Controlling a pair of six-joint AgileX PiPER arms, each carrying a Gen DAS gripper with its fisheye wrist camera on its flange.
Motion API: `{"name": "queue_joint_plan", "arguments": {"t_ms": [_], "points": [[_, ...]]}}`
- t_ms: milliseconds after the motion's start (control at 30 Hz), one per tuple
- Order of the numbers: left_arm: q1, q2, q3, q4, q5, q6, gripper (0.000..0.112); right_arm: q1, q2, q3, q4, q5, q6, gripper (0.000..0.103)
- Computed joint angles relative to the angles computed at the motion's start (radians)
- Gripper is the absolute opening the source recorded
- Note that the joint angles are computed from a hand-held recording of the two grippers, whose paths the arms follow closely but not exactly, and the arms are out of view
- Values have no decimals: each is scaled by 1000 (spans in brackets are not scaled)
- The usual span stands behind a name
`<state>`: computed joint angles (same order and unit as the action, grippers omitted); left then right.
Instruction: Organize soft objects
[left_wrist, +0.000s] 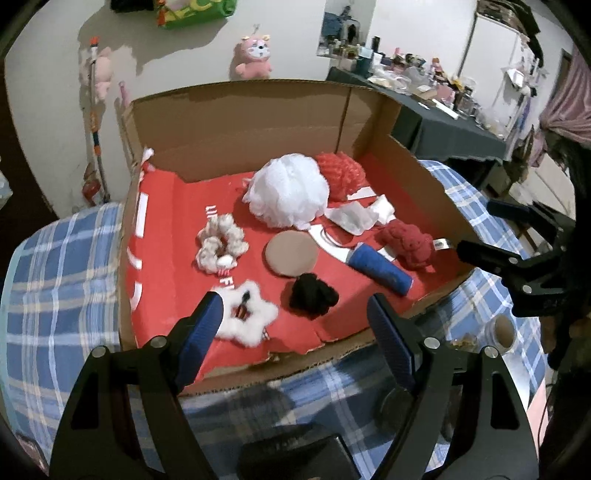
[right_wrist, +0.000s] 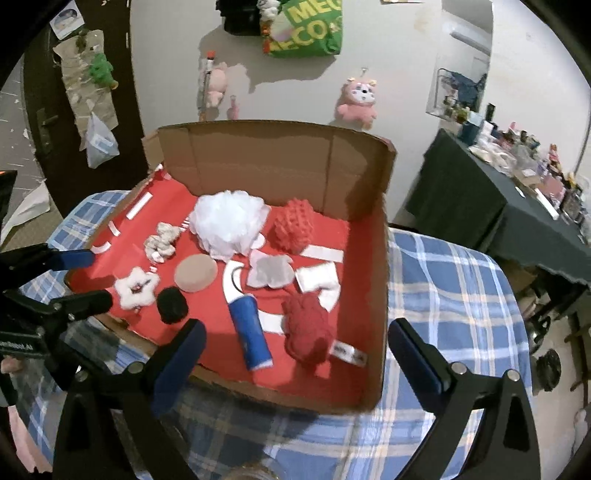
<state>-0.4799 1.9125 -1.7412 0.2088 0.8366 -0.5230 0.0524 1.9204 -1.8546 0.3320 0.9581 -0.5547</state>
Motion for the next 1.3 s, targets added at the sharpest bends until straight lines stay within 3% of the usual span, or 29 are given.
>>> {"name": "queue_joint_plan", "arguments": {"t_ms": [267,433,767,1133,1300], "points": [[-27,-20,81,137,-22,-157,80,4,-53,152,-2,-113,17,101],[-32,-11,96,162,-27,-199,80,12,-44,175,-20,-139,51,101],[6,38,30,121,22,-192,80,42,15,116,-99,-122,130,101],[33,102,-59,31,93,-115,80,67,81,8,-176,-43,175,101],[40,95,-37,14,81,-109,80,68,81,9,-173,-43,173,101]]}}
